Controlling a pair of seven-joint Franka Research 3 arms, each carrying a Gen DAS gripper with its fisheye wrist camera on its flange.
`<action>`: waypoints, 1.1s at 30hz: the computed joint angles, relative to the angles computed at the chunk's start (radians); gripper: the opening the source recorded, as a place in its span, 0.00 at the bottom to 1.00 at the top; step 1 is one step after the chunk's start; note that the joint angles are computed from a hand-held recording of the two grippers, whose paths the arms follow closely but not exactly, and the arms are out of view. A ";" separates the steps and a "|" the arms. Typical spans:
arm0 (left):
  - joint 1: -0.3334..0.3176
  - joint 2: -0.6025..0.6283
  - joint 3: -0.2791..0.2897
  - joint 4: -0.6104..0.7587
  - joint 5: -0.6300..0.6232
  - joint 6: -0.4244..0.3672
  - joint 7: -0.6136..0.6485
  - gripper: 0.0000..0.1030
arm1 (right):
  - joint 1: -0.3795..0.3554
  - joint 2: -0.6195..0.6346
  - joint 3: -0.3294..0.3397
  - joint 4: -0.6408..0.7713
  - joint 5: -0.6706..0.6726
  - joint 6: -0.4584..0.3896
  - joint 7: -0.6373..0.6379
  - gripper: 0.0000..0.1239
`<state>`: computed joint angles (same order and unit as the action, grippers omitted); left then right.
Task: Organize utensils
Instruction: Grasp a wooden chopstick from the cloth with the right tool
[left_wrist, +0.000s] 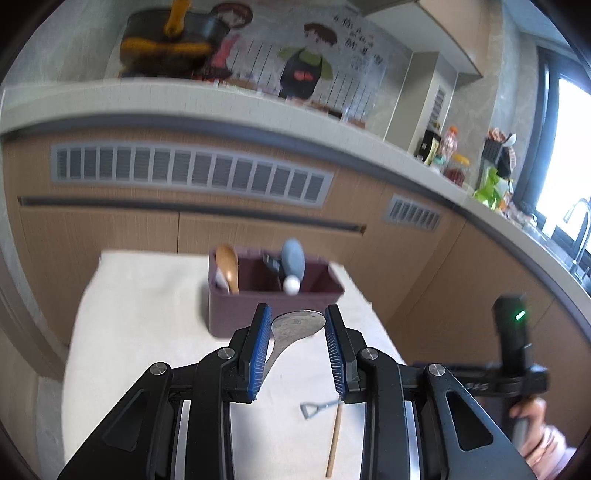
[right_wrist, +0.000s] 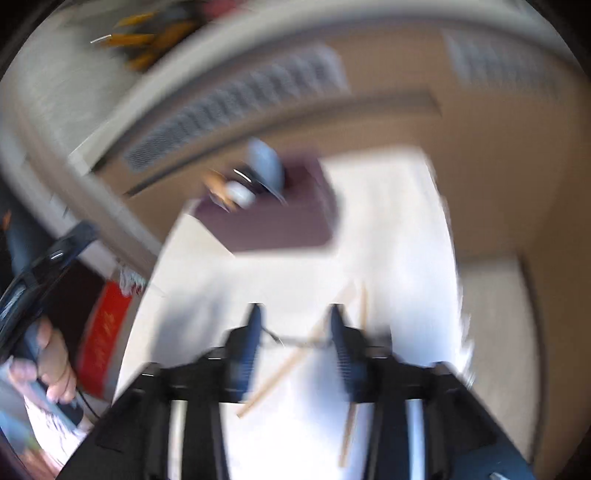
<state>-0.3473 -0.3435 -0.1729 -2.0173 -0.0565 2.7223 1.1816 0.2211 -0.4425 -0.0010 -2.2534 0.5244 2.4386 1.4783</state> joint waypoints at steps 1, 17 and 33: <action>-0.007 0.001 0.007 -0.008 -0.013 -0.005 0.006 0.30 | -0.004 0.001 -0.003 -0.026 0.018 0.004 0.025 0.35; -0.012 -0.027 0.039 -0.116 -0.079 0.025 0.003 0.30 | -0.047 0.191 0.110 -0.041 -0.157 0.264 0.402 0.35; -0.015 -0.033 0.051 -0.151 -0.114 0.023 0.009 0.30 | -0.030 0.190 0.149 -0.063 -0.775 0.328 0.526 0.09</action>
<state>-0.3619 -0.3761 -0.1216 -2.1685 -0.1703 2.7450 1.1908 0.1908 -0.2528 0.1477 -2.3167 -0.2506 2.7665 2.0043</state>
